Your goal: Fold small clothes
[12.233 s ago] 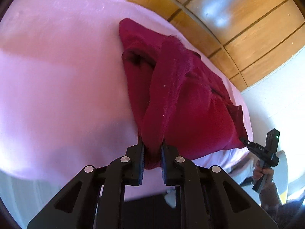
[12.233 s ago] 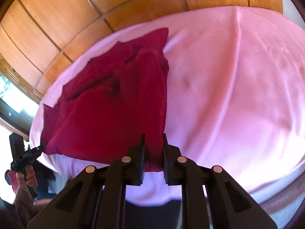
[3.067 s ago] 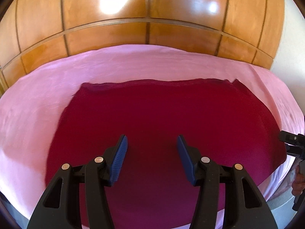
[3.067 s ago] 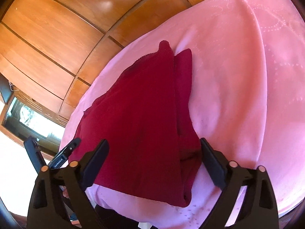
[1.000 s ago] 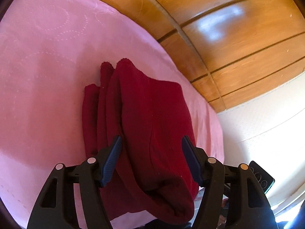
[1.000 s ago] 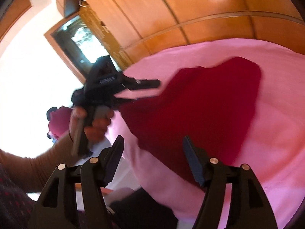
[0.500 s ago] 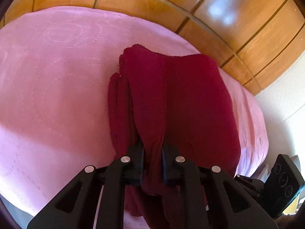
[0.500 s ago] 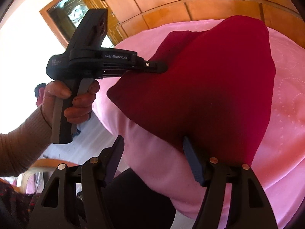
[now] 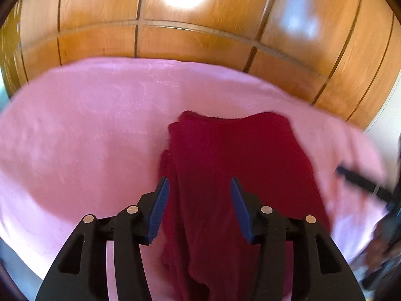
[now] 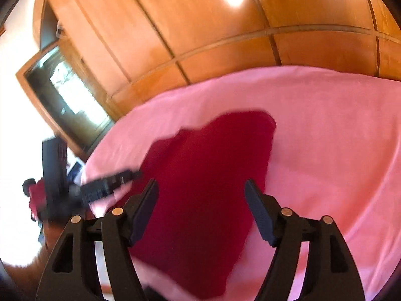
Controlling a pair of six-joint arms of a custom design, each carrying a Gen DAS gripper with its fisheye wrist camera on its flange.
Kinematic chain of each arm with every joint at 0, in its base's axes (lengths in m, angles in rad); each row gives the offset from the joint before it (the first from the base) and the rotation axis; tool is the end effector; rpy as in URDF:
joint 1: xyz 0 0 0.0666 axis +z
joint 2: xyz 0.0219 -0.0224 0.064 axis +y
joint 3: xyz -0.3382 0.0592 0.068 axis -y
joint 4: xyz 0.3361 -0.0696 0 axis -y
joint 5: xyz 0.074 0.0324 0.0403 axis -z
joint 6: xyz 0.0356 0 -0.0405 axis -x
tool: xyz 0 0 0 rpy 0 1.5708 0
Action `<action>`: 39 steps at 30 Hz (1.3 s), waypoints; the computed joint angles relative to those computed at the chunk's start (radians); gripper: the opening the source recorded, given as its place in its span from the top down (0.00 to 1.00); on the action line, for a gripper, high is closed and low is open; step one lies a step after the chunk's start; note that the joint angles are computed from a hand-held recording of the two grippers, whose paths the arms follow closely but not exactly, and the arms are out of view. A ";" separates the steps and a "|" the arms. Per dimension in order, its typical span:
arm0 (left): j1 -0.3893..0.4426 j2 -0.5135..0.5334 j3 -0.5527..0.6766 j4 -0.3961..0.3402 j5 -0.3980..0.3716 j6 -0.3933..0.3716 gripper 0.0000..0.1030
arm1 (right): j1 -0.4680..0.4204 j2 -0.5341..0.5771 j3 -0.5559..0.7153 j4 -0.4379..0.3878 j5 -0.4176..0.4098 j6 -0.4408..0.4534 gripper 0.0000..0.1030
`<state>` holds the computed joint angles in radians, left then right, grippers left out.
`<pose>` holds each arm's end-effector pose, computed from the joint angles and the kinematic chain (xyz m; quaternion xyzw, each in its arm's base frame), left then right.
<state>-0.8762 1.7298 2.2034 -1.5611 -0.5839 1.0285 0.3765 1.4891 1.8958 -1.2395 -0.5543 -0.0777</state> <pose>0.3282 -0.3639 0.5151 -0.1394 0.9219 -0.0247 0.3606 0.4031 0.1791 0.5289 -0.2311 0.8724 0.3268 0.2805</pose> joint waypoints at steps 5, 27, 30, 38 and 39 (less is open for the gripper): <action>-0.009 -0.084 -0.217 0.069 0.001 0.045 0.52 | 0.088 0.081 -0.023 -0.004 0.132 0.017 0.30; -0.059 -0.084 -0.137 -0.018 -0.090 0.084 0.43 | 0.117 0.008 -0.101 0.115 0.182 0.031 0.08; -0.063 -0.074 -0.122 -0.032 -0.089 0.090 0.44 | 0.092 -0.011 -0.114 0.113 0.177 0.018 0.07; -0.044 -0.082 -0.150 0.009 -0.030 0.041 0.43 | 0.006 -0.002 -0.119 0.070 0.132 -0.026 0.05; -0.040 -0.086 -0.159 0.021 -0.022 0.031 0.43 | -0.003 0.005 -0.113 0.066 0.121 -0.035 0.05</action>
<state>-0.9160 1.6434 2.0441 -1.5404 -0.6057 1.0599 0.3734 1.4940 1.7826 -1.1739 -0.4334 -0.1126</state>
